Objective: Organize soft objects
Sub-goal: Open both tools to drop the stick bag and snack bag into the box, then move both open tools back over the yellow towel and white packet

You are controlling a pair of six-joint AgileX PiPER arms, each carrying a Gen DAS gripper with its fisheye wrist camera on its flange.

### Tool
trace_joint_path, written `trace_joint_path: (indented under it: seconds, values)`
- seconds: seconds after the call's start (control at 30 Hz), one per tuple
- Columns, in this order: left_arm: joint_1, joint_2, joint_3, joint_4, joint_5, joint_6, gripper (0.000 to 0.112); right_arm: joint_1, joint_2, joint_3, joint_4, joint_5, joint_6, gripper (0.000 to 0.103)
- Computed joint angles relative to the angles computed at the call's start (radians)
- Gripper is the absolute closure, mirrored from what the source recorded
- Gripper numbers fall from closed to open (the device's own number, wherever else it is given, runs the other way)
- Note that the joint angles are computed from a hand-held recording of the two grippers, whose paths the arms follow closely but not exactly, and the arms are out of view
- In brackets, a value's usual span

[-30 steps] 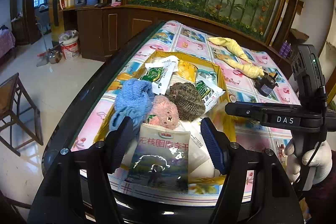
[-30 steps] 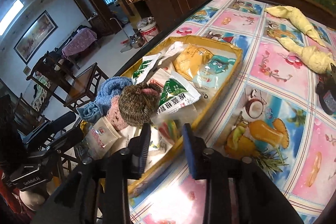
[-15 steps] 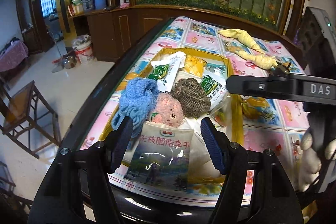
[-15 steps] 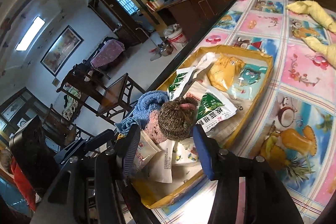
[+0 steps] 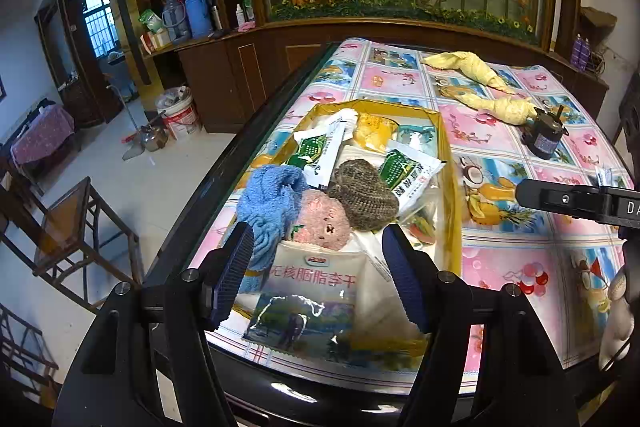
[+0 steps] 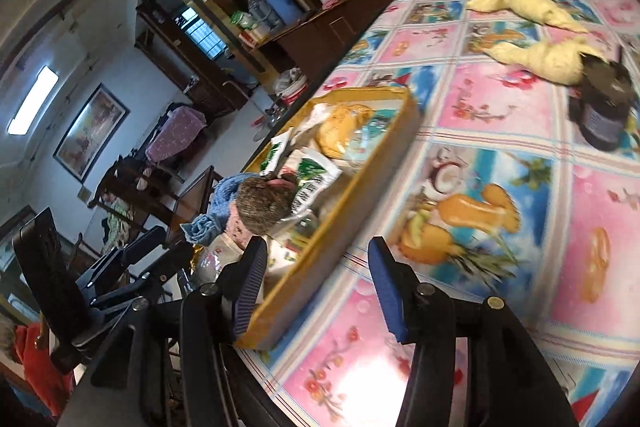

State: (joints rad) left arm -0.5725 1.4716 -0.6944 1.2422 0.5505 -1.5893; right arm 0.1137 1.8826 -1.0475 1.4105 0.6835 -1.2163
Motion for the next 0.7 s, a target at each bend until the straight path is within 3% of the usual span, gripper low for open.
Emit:
trace_joint_path:
  seconds: [0.13, 0.27, 0.47, 0.7]
  values:
    - [-0.034, -0.063, 0.023, -0.027, -0.043, 0.035, 0.045, -0.107, -0.049, 0.122, 0.077, 0.020, -0.108, 0.051]
    - [-0.050, -0.141, 0.055, -0.055, -0.162, 0.086, 0.045, -0.274, -0.142, 0.250, 0.081, 0.035, -0.188, 0.051]
    - [-0.177, -0.083, 0.005, -0.105, -0.163, 0.132, 0.045, -0.590, -0.231, 0.352, 0.030, 0.096, -0.245, 0.051]
    - [-0.250, -0.001, -0.059, -0.157, -0.197, 0.211, 0.045, -0.838, -0.189, 0.315, 0.010, 0.081, -0.237, 0.050]
